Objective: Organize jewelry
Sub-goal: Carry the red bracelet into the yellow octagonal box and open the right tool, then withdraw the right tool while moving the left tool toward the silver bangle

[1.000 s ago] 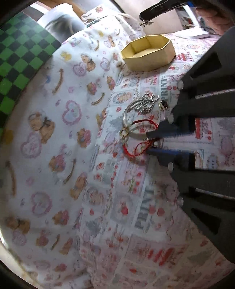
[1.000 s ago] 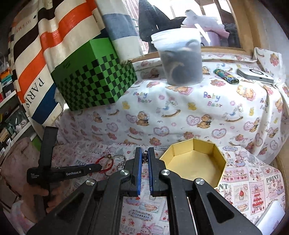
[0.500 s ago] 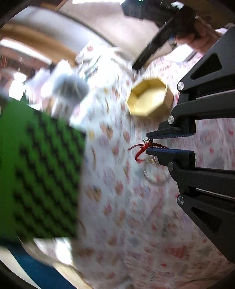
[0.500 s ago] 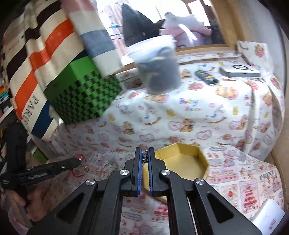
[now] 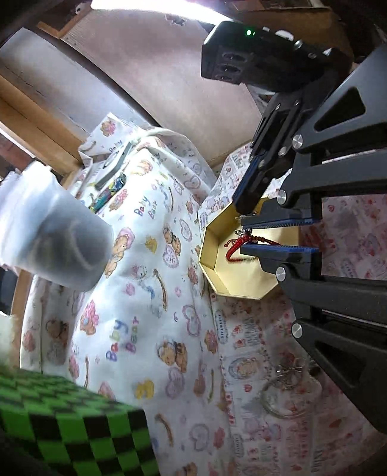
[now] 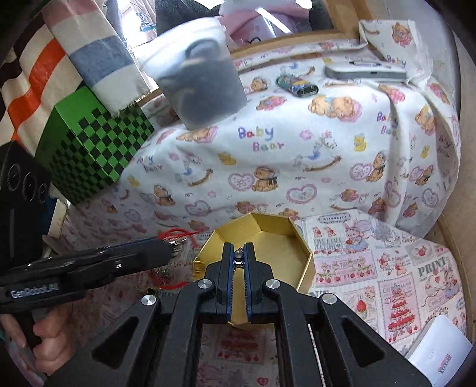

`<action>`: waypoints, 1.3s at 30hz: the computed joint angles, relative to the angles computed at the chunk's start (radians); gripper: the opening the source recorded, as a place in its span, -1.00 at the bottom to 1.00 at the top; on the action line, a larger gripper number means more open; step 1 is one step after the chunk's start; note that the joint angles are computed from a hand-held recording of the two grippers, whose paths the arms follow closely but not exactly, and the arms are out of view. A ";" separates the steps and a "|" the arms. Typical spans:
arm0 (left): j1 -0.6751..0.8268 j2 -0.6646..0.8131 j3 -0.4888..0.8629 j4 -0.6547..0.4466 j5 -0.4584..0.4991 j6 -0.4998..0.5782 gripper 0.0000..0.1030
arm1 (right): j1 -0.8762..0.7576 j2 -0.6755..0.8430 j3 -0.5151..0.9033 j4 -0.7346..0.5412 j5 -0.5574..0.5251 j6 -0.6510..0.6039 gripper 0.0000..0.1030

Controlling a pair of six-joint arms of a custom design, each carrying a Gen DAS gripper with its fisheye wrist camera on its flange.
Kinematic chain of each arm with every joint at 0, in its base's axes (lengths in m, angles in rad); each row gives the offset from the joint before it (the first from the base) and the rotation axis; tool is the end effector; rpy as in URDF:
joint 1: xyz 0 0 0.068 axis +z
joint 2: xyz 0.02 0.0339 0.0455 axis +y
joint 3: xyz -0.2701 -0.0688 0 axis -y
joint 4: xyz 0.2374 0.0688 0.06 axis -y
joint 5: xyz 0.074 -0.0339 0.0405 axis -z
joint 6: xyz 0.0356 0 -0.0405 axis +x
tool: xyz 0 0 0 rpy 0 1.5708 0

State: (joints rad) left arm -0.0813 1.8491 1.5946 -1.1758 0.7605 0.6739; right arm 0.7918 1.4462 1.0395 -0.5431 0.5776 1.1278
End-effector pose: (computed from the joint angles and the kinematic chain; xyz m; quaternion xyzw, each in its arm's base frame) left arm 0.3499 -0.0531 0.2727 0.3657 0.8514 -0.3351 0.1704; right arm 0.2166 0.1917 0.2583 0.2384 0.8853 0.0843 0.3901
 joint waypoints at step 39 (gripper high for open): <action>0.471 -0.177 -0.413 0.684 0.193 -0.021 0.61 | 0.138 0.163 0.163 -0.069 0.274 -0.040 0.02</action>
